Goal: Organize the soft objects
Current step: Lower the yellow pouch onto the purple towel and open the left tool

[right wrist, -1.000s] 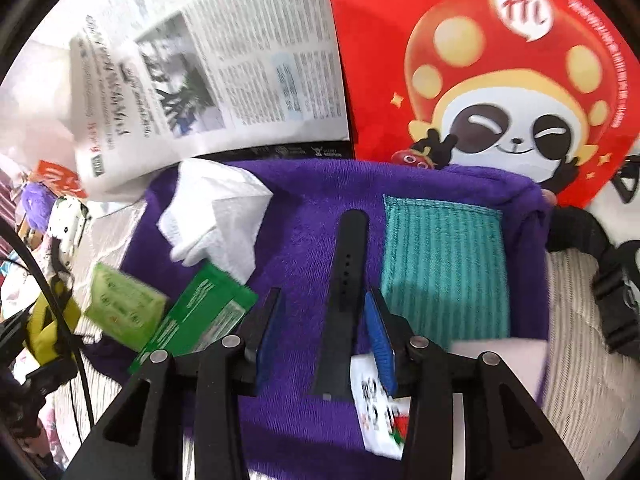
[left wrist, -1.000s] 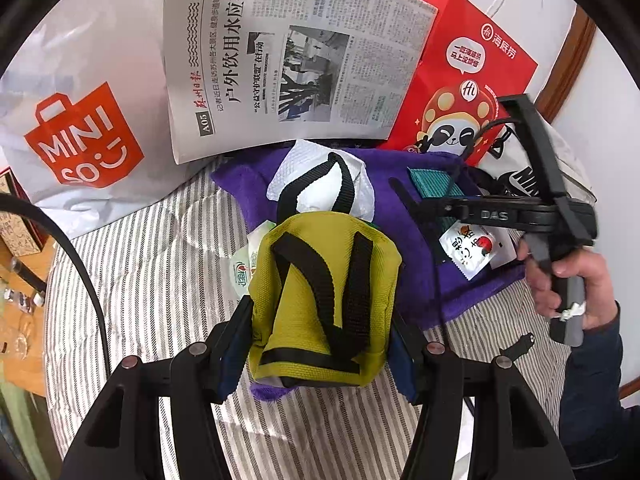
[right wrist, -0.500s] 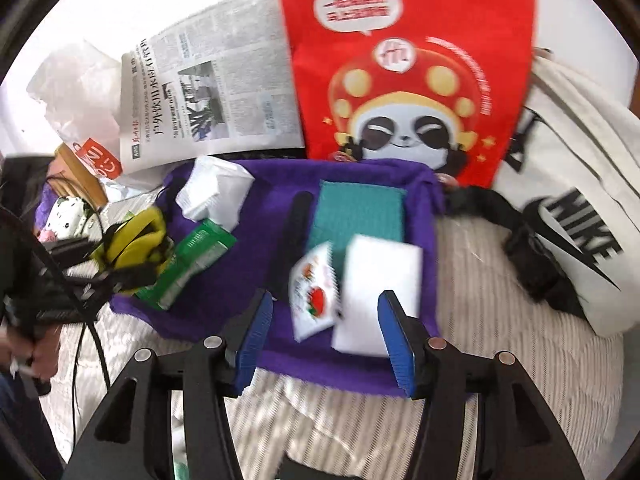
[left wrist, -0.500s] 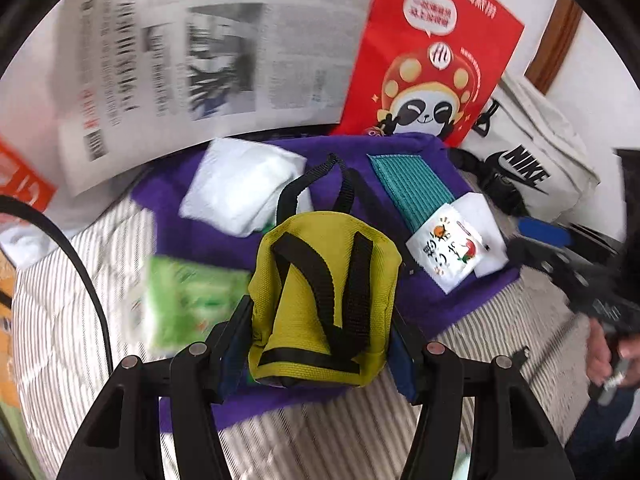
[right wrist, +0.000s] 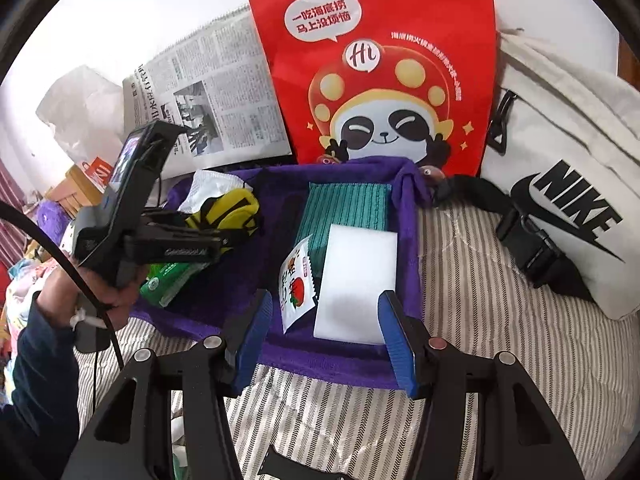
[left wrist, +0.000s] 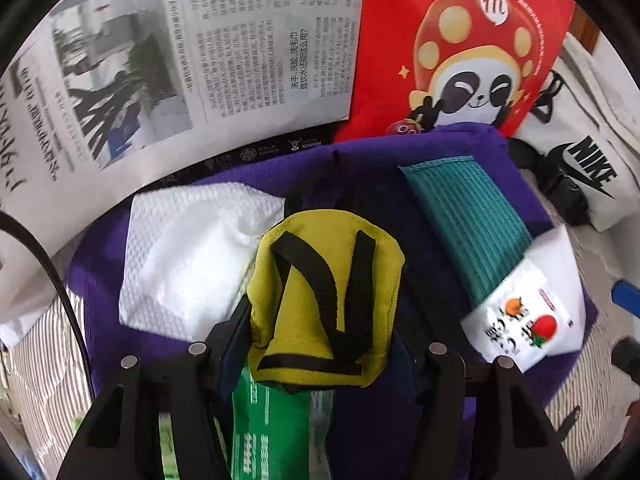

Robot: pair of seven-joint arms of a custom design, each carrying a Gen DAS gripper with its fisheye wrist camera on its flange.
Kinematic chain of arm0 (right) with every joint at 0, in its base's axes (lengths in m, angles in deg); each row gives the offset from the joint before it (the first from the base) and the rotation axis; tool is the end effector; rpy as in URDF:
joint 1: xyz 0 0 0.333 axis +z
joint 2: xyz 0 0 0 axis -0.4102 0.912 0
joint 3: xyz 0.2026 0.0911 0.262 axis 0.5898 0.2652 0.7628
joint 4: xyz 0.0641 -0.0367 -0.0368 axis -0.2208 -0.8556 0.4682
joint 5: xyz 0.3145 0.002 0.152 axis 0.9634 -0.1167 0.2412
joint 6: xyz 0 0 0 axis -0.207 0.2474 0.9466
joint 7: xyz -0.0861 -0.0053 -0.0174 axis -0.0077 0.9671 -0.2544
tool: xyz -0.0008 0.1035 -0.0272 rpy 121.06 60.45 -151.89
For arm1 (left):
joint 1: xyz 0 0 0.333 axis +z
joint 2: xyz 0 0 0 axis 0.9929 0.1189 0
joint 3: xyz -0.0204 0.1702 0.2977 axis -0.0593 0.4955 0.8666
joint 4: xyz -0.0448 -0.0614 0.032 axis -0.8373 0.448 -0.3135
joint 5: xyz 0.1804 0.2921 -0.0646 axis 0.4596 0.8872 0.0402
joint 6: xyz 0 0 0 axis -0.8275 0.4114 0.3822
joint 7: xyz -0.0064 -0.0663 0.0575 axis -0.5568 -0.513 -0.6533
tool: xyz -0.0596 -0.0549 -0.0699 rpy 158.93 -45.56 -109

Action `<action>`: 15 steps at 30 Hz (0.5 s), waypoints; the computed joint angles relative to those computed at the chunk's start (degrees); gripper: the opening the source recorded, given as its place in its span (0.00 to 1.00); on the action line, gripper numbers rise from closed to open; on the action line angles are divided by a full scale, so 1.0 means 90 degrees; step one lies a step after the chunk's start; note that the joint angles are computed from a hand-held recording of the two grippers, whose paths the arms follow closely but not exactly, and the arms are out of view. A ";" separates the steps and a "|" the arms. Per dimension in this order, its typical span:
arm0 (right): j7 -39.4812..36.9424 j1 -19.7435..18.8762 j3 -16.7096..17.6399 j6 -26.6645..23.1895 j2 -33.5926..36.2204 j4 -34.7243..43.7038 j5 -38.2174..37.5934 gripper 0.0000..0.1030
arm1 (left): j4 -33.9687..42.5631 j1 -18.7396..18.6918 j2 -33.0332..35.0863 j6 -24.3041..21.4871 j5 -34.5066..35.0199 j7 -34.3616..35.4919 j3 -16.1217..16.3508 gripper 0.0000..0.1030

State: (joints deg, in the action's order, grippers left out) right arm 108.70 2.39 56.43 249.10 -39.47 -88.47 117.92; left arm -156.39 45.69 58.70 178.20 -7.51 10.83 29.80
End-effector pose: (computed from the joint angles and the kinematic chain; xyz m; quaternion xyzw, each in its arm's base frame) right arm 0.4396 0.2684 0.4558 -0.8107 0.4756 -0.0679 0.3345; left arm 0.4865 -0.4775 0.4081 -0.7022 0.6753 -0.1617 0.1575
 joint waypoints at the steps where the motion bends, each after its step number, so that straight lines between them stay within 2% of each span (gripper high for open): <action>1: 0.0176 -0.0003 -0.0014 -0.0010 0.0025 -0.0007 -0.0177 0.53 | 0.0070 -0.0006 0.0044 -0.0040 0.0000 0.0033 0.0002 0.61; 3: 0.0396 -0.0007 -0.0018 0.0029 0.0023 -0.0062 -0.0458 0.53 | 0.0368 -0.0047 0.0227 -0.0302 -0.0025 0.0250 -0.0012 0.65; 5: 0.0257 -0.0004 0.0010 0.0042 -0.0016 -0.0096 -0.0328 0.53 | 0.0645 -0.0131 0.0403 -0.0609 -0.0038 0.0450 -0.0003 0.68; 9: -0.0040 0.0054 0.0004 0.0082 -0.0144 -0.0178 -0.0044 0.53 | 0.0747 -0.0144 0.0478 -0.0676 -0.0168 0.0413 0.0007 0.79; 12: -0.0072 0.0116 -0.0034 0.0152 -0.0245 -0.0254 0.0007 0.54 | 0.0791 -0.0131 0.0491 -0.0770 -0.0306 0.0530 -0.0027 0.82; 15: -0.0336 0.0220 -0.0107 0.0129 -0.0412 -0.0340 0.0341 0.55 | 0.0955 -0.0215 0.0526 -0.1155 -0.0418 0.0622 -0.0048 0.82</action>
State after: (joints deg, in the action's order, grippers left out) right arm 105.68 4.37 55.47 250.26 -43.18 -91.53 120.98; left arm -147.79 43.76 63.44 167.80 -11.27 16.43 29.37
